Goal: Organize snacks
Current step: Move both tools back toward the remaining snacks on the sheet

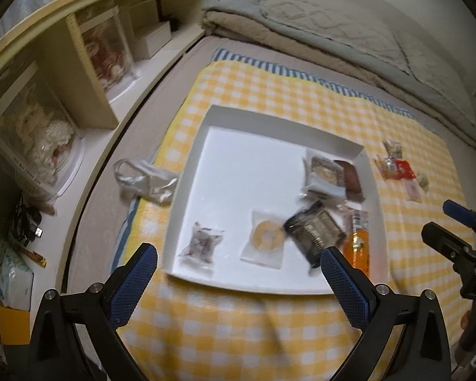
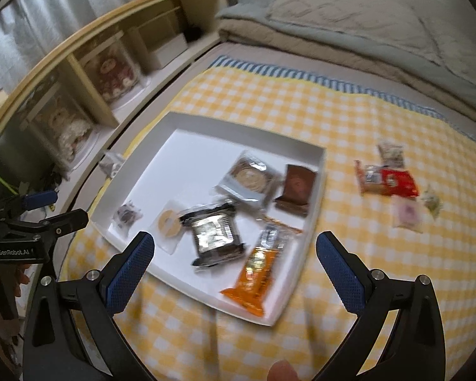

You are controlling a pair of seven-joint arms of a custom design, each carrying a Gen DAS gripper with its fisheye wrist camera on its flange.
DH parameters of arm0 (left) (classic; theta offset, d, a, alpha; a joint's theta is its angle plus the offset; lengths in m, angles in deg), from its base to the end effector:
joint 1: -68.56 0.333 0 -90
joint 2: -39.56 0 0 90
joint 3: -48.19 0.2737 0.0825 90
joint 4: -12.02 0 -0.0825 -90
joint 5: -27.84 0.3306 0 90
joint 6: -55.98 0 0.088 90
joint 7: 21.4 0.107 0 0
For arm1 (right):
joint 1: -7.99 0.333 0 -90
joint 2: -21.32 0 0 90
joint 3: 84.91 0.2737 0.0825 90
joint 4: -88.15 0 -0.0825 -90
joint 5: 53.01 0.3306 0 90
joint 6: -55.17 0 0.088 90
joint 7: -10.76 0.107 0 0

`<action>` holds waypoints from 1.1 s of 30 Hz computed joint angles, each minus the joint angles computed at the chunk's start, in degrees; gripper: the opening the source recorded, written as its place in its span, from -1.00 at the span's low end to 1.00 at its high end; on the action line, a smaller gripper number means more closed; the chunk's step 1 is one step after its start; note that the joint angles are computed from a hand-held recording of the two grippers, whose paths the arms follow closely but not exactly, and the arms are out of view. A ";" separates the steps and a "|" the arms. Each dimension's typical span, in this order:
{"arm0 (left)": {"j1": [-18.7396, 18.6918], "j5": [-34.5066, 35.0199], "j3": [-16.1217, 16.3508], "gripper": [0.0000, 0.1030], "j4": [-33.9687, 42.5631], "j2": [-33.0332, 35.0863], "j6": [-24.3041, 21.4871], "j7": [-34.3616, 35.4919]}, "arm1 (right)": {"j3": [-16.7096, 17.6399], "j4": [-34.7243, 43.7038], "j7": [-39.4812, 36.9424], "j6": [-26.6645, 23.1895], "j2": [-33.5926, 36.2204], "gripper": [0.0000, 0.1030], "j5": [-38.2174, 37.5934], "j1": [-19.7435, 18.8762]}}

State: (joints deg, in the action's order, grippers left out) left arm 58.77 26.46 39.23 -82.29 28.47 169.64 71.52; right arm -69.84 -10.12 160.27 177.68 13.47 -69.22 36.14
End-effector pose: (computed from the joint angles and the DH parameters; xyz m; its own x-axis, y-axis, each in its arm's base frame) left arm 0.4490 -0.1638 0.6895 -0.3625 -0.9314 -0.0317 -0.7991 0.3282 -0.5036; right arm 0.3718 0.3468 0.6511 -0.1053 -0.9564 -0.2723 -0.8177 0.2391 -0.5236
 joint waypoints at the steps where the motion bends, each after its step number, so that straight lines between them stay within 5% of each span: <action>1: -0.22 -0.03 -0.29 1.00 0.32 0.33 0.09 -0.12 | -0.08 -0.66 0.25 -0.22 -0.79 1.00 -0.26 -0.12; 16: -5.72 2.12 -5.21 1.00 4.35 7.29 3.86 -2.68 | 1.29 -16.96 1.53 -1.63 -18.01 1.00 0.44 -8.96; 33: -15.79 9.51 -9.13 1.00 19.78 26.32 6.66 -8.62 | 0.76 -35.88 -1.33 -0.80 -37.84 1.00 4.05 -20.74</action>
State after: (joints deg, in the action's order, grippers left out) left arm 42.98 35.97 30.10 -62.52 54.79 176.30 62.90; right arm -69.08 -46.00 158.94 176.89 -24.37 -65.17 15.40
